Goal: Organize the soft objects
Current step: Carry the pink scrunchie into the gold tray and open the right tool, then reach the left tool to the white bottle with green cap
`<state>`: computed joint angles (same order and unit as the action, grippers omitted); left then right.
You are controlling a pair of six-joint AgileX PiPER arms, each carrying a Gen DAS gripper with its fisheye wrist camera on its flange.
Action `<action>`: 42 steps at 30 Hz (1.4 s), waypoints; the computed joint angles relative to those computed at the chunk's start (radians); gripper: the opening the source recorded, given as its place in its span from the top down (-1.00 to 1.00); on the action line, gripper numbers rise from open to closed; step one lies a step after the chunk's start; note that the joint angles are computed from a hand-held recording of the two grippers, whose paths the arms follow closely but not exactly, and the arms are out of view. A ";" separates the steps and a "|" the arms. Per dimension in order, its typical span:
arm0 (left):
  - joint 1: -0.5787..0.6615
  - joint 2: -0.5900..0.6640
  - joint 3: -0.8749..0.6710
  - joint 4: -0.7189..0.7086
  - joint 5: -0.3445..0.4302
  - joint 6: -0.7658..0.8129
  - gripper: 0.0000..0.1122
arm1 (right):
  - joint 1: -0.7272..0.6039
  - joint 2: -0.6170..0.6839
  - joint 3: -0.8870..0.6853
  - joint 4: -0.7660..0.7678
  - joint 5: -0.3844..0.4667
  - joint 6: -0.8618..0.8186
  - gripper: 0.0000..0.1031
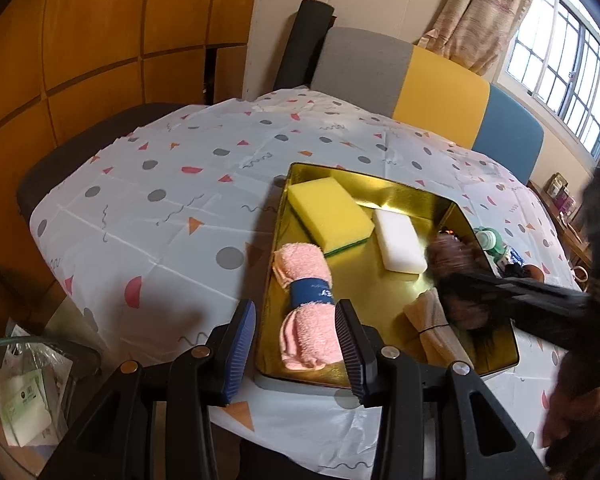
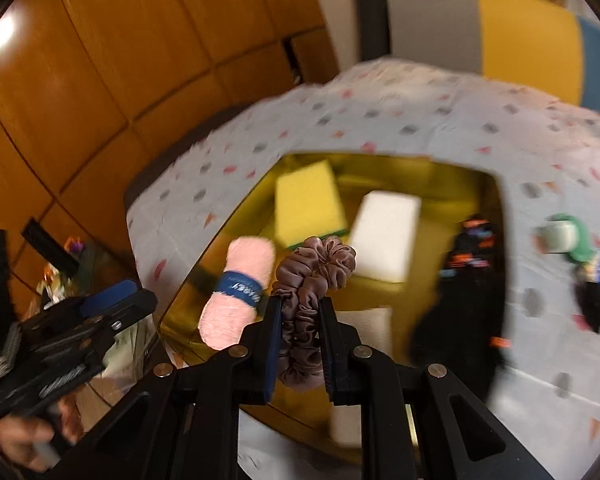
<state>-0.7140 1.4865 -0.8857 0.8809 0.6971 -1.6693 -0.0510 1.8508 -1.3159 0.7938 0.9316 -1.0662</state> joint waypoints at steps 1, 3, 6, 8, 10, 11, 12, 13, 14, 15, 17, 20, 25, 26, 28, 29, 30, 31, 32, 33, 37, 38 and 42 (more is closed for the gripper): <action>0.002 -0.004 0.008 0.001 -0.003 -0.004 0.26 | 0.033 0.019 -0.008 -0.020 -0.014 0.029 0.65; 0.008 -0.008 0.017 0.001 -0.008 -0.006 0.26 | 0.094 0.048 -0.014 -0.066 -0.061 0.093 0.64; 0.014 -0.013 0.028 0.002 -0.017 -0.011 0.26 | 0.154 0.109 -0.050 -0.132 -0.096 0.188 0.55; 0.018 -0.010 0.029 -0.001 -0.022 -0.005 0.26 | 0.182 0.152 -0.085 -0.175 -0.115 0.242 0.48; 0.022 -0.007 0.028 -0.006 -0.028 0.003 0.26 | 0.190 0.166 -0.097 -0.189 -0.119 0.258 0.43; 0.019 -0.006 0.026 -0.005 -0.026 0.004 0.26 | 0.189 0.164 -0.097 -0.182 -0.118 0.255 0.38; 0.016 -0.005 0.023 -0.003 -0.023 0.005 0.26 | 0.181 0.154 -0.091 -0.160 -0.113 0.237 0.27; 0.014 -0.004 0.019 -0.002 -0.019 0.008 0.26 | 0.167 0.140 -0.077 -0.134 -0.106 0.208 0.14; 0.013 -0.003 0.017 0.001 -0.018 0.009 0.26 | 0.146 0.125 -0.067 -0.118 -0.090 0.186 -0.19; 0.010 -0.002 0.012 0.003 -0.014 0.009 0.26 | 0.126 0.104 -0.053 -0.084 -0.082 0.156 -0.36; 0.000 0.003 0.002 0.006 -0.005 0.012 0.26 | 0.099 0.068 -0.021 -0.032 -0.083 0.106 -0.37; -0.012 0.013 -0.016 -0.001 0.005 0.029 0.26 | 0.050 0.031 -0.001 0.027 -0.050 0.058 -0.37; -0.040 0.028 -0.047 -0.008 0.029 0.056 0.26 | -0.046 -0.021 0.029 0.076 -0.037 0.009 -0.37; -0.047 0.033 -0.056 -0.009 0.035 0.062 0.26 | -0.068 -0.024 0.031 0.083 -0.032 0.000 -0.37; -0.062 0.045 -0.075 -0.011 0.047 0.075 0.26 | -0.114 -0.034 0.038 0.093 -0.035 -0.019 -0.38; -0.071 0.051 -0.085 -0.011 0.053 0.077 0.26 | -0.144 -0.039 0.038 0.092 -0.031 -0.029 -0.39; -0.077 0.060 -0.097 -0.013 0.059 0.086 0.26 | -0.180 -0.042 0.036 0.090 -0.026 -0.041 -0.41; -0.081 0.067 -0.106 -0.016 0.060 0.097 0.26 | -0.210 -0.042 0.035 0.091 -0.024 -0.052 -0.42; -0.087 0.077 -0.120 -0.019 0.063 0.108 0.26 | -0.235 -0.039 0.033 0.091 -0.022 -0.062 -0.42; -0.093 0.086 -0.132 -0.021 0.066 0.118 0.26 | -0.257 -0.034 0.026 0.087 -0.018 -0.066 -0.42; -0.112 0.130 -0.195 -0.041 0.076 0.173 0.26 | -0.370 0.010 -0.034 0.056 -0.006 -0.067 -0.43; -0.116 0.141 -0.211 -0.046 0.077 0.188 0.26 | -0.399 0.024 -0.053 0.048 -0.007 -0.065 -0.43; -0.133 0.191 -0.284 -0.071 0.094 0.255 0.26 | -0.480 0.082 -0.138 0.014 0.000 -0.042 -0.43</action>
